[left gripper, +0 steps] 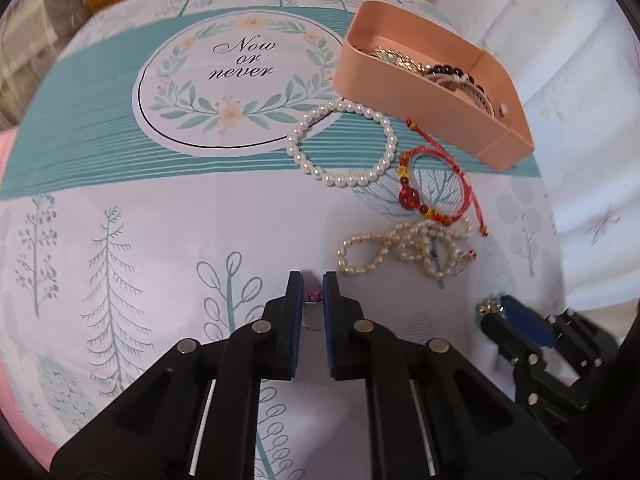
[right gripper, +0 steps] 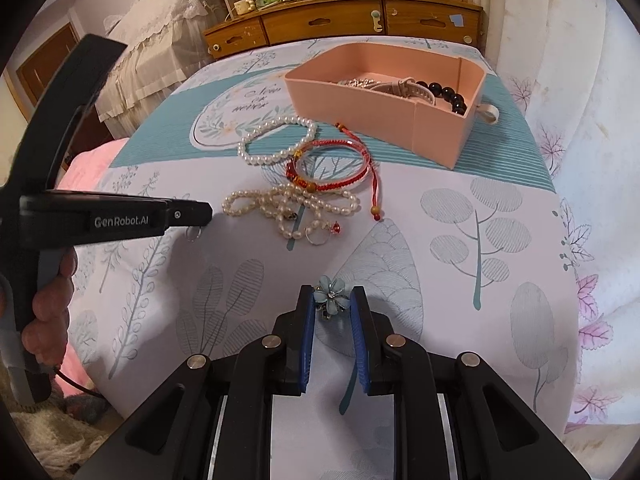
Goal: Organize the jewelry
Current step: 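Close the left tool on the pink-stone ring while the right tool grasps the teal flower, then carry the ring in the left tool while the right tool carries the flower over the pink box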
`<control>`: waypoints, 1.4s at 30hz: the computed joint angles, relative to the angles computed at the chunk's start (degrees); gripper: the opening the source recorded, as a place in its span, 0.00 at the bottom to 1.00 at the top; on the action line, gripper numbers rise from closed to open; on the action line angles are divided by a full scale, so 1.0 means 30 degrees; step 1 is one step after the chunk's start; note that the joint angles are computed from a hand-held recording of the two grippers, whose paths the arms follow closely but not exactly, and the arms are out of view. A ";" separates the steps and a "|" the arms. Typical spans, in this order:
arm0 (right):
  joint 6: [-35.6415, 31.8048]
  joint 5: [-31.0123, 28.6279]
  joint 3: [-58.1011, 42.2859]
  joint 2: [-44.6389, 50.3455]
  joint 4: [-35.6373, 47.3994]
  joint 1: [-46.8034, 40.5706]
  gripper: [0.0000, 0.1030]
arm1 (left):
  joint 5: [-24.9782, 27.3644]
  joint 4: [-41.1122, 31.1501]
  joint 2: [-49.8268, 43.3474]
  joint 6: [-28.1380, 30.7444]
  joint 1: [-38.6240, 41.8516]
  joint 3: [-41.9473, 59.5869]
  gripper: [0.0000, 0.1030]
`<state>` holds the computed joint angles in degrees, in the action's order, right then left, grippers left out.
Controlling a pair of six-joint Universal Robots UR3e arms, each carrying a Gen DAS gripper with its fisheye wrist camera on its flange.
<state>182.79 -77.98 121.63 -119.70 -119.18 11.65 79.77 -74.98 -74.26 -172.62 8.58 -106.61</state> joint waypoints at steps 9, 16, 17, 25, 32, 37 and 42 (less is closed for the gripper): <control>-0.0879 0.1425 -0.1405 -0.0246 0.1295 -0.1385 0.17 | -0.1084 -0.1655 -0.1063 0.0132 0.0692 0.2606 0.07; -0.1931 0.3028 -0.4539 0.0996 0.2062 -0.3573 0.17 | -0.0583 -0.1366 -0.3425 -0.0763 -0.1295 0.6757 0.07; -0.2013 0.3329 -0.4989 0.1276 0.2167 -0.3973 0.17 | -0.0448 -0.1417 -0.3752 -0.1005 -0.1653 0.7441 0.07; -0.1012 0.5954 -0.9251 0.5983 0.2143 -0.7288 0.17 | -0.0252 -0.1125 -0.8676 -0.2746 -0.3232 1.3758 0.07; 0.1256 0.6483 -1.1846 1.0683 0.0715 -0.7845 0.17 | 0.0246 -0.0131 -1.2332 -0.3894 -0.4046 1.6442 0.07; 0.2346 0.5145 -1.2463 1.2941 -0.0746 -0.7054 0.17 | 0.0525 0.0947 -1.3886 -0.4458 -0.4440 1.6645 0.07; 0.2898 0.4667 -1.2420 1.4201 -0.1774 -0.6467 0.18 | 0.1089 0.1151 -1.4538 -0.4104 -0.4840 1.6666 0.08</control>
